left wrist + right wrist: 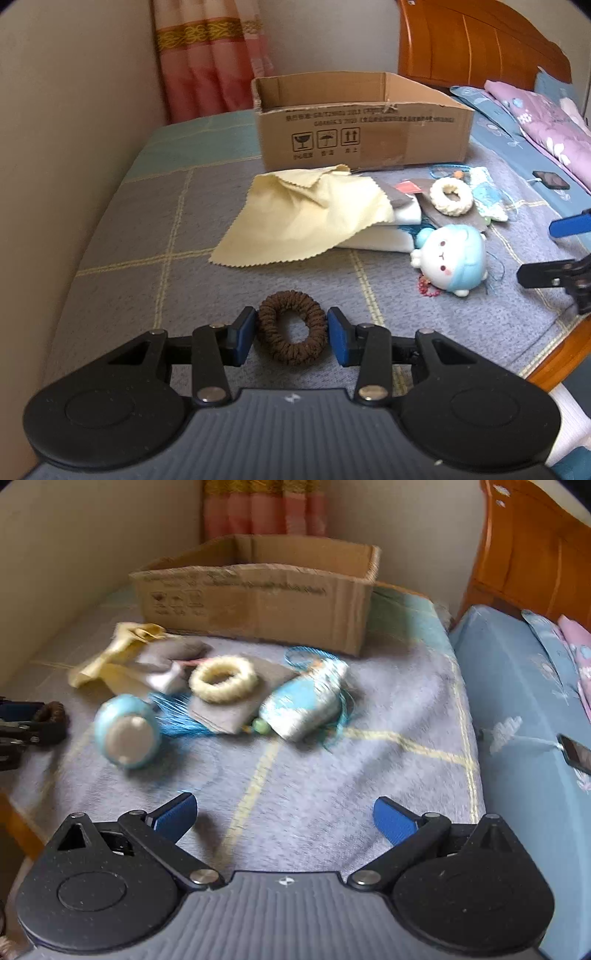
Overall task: Organize soft objects
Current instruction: 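Close the right tool on the blue plush toy while the left tool lifts the hair tie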
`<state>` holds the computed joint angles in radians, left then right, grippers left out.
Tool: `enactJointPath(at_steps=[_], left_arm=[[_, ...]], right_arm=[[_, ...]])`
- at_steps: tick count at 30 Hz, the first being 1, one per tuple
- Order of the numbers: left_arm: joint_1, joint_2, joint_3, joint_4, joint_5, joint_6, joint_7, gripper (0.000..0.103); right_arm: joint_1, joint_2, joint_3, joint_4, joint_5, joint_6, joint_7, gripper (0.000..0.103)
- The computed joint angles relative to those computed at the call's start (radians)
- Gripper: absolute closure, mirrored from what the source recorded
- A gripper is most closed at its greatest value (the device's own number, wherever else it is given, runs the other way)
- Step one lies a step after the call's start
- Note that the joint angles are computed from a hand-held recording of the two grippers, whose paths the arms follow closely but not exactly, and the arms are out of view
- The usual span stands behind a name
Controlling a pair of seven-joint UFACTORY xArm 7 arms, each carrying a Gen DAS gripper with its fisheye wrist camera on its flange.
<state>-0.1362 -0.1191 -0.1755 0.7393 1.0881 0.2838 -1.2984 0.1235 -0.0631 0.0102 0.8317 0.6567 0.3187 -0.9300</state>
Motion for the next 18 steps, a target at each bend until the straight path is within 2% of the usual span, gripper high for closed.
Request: enactJointPath(at_steps=[4, 8, 12, 15, 18], left_arm=[[-0.003, 0.003, -0.003, 0.004, 0.003, 0.009, -0.02, 0.061], [-0.003, 0.005, 0.0, 0.003, 0.005, 0.004, -0.046, 0.059], [0.001, 0.002, 0.003, -0.003, 0.01, -0.007, -0.069, 0.059], [0.002, 0.001, 0.003, -0.004, 0.009, -0.009, -0.069, 0.058], [0.003, 0.0, 0.005, -0.007, 0.007, -0.019, -0.056, 0.058]], right_arm=[[0.04, -0.047, -0.018, 0.006, 0.201, 0.053, -0.251, 0.003], [0.073, -0.059, -0.016, 0.026, 0.287, 0.11, -0.402, 0.013], [0.089, -0.024, 0.015, 0.056, 0.272, 0.126, -0.45, 0.023], [0.091, 0.006, 0.037, 0.073, 0.237, 0.118, -0.443, 0.034], [0.084, 0.029, 0.049, 0.087, 0.207, 0.13, -0.421, 0.041]])
